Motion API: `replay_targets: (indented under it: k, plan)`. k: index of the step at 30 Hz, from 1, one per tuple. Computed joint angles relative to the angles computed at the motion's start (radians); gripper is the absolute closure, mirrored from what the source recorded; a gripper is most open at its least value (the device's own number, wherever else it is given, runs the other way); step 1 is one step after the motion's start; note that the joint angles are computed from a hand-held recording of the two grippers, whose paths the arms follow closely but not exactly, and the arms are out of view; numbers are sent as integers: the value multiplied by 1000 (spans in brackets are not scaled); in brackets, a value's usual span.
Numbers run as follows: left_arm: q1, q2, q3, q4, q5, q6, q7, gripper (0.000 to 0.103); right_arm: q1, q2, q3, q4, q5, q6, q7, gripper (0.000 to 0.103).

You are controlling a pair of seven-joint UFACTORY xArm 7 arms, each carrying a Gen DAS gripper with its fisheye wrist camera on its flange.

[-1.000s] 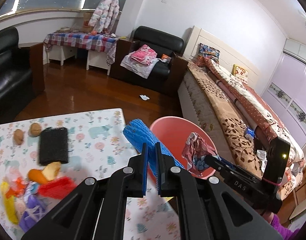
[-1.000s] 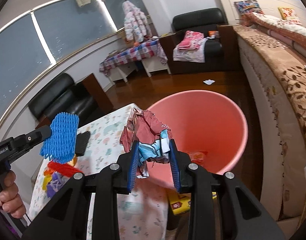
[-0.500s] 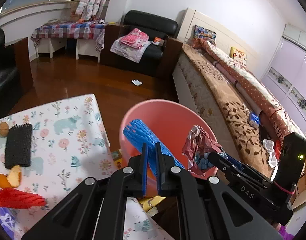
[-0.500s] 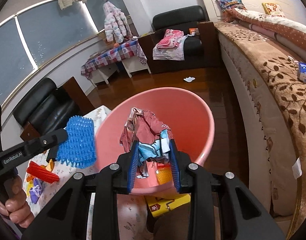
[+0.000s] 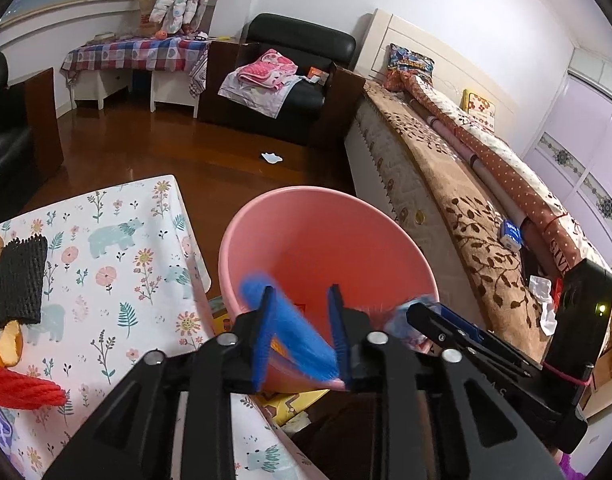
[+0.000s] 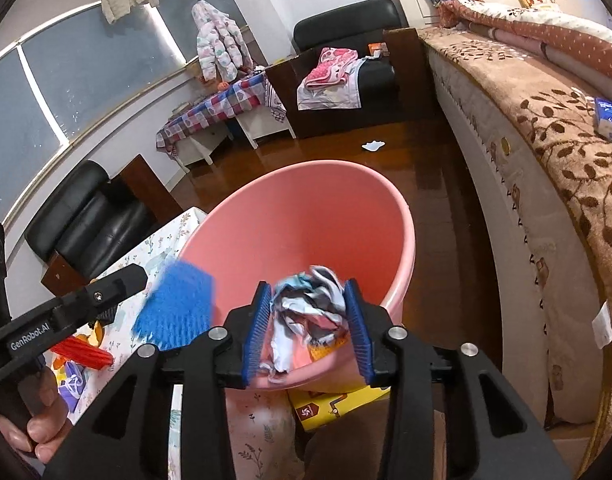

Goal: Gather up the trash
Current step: 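Open both tools to drop the net and cloth into the bucket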

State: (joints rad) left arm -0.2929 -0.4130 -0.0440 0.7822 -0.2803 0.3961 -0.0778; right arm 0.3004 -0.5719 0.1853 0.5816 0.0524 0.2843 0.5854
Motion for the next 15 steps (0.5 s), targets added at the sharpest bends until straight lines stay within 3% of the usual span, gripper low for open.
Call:
replay_targets:
  k: [15]
  plan:
    - [30, -124, -13, -62, 59, 16, -60, 73, 23, -27, 44, 24, -34, 13, 3, 63]
